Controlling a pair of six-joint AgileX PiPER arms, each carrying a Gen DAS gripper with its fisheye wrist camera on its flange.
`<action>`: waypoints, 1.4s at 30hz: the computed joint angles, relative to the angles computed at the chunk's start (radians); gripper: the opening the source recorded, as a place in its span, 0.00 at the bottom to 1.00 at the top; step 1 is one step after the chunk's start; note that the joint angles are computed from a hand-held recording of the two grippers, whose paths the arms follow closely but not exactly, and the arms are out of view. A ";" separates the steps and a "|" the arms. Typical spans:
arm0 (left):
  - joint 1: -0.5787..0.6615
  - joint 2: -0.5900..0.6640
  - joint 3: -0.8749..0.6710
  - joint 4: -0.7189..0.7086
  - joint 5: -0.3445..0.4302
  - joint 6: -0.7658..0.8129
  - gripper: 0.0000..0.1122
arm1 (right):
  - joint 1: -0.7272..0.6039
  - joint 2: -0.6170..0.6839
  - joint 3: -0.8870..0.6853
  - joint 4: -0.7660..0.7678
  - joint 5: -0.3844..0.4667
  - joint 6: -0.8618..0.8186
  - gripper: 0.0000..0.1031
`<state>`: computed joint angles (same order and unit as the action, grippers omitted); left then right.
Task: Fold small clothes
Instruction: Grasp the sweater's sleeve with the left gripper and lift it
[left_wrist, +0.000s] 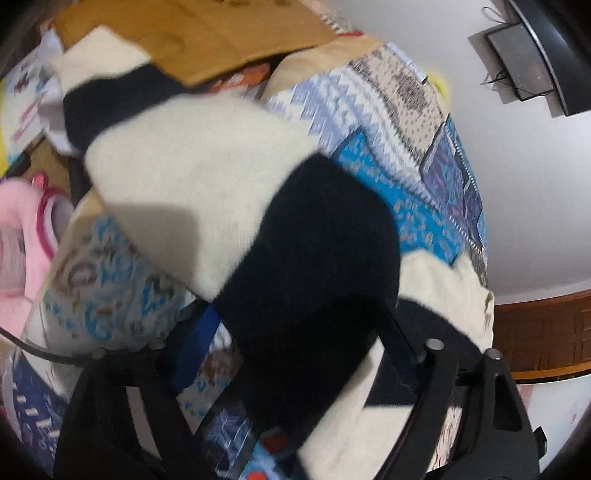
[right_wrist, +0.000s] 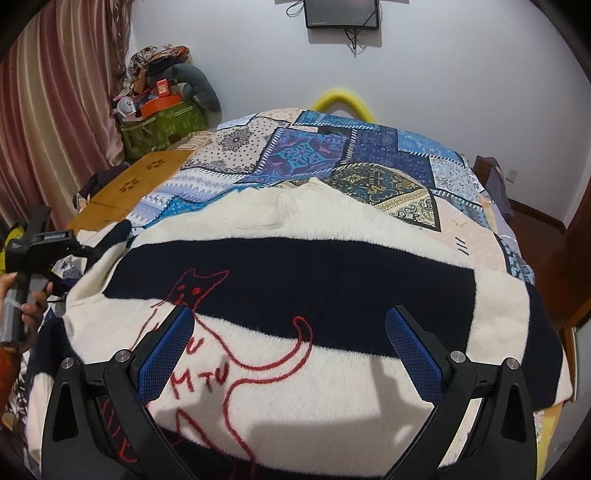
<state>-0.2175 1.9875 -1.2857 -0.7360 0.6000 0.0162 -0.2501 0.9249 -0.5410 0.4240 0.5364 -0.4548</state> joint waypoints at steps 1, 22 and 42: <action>-0.009 0.007 -0.023 0.048 0.001 -0.033 0.52 | -0.012 0.003 0.000 0.019 0.002 -0.022 1.00; -0.475 -0.090 -0.291 0.700 0.030 -0.298 0.10 | -0.142 -0.023 -0.035 0.083 0.053 -0.125 1.00; -0.324 -0.136 -0.153 0.639 0.037 -0.269 0.60 | -0.204 -0.032 -0.032 0.088 0.079 -0.179 1.00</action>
